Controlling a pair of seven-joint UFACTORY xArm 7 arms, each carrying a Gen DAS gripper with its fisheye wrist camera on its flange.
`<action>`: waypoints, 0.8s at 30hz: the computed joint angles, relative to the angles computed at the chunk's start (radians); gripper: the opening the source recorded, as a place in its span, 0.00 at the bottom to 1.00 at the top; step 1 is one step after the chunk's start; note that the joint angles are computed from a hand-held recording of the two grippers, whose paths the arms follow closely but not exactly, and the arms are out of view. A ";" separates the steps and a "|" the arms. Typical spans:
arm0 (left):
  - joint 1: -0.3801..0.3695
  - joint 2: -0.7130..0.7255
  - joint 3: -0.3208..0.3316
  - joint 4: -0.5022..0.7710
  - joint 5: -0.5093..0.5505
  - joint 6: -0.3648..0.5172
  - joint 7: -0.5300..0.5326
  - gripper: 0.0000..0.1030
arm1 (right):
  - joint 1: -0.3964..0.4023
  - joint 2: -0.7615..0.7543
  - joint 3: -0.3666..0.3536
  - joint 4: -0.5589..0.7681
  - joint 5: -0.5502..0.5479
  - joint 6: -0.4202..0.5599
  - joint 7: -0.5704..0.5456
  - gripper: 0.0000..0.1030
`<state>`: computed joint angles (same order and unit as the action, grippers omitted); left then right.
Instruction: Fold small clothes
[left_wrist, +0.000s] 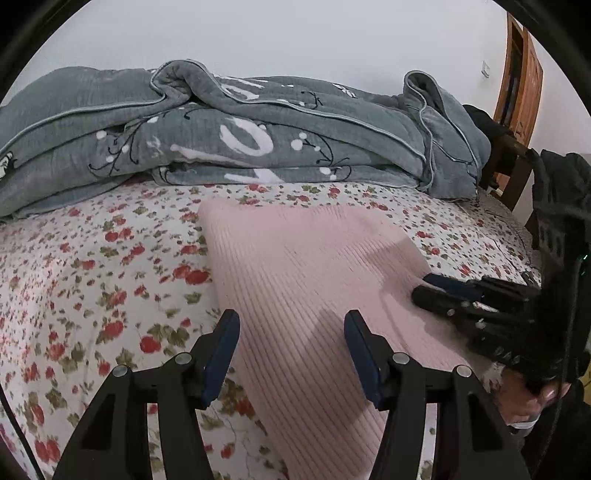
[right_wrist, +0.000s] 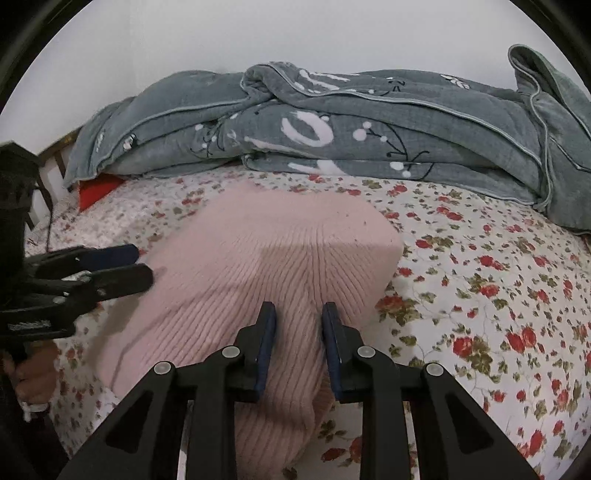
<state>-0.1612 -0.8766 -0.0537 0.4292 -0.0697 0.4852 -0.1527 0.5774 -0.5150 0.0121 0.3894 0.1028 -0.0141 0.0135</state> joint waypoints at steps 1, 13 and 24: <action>0.008 0.011 -0.001 0.005 0.007 -0.007 0.001 0.55 | 0.027 0.003 -0.031 0.008 0.006 -0.003 -0.012 0.24; -0.101 0.238 0.250 0.114 -0.206 -0.153 0.196 0.55 | 0.181 0.206 -0.231 0.204 0.121 0.004 -0.154 0.28; -0.128 0.288 0.280 0.115 -0.412 -0.101 0.320 0.60 | 0.316 0.164 -0.396 0.190 0.395 0.064 -0.344 0.52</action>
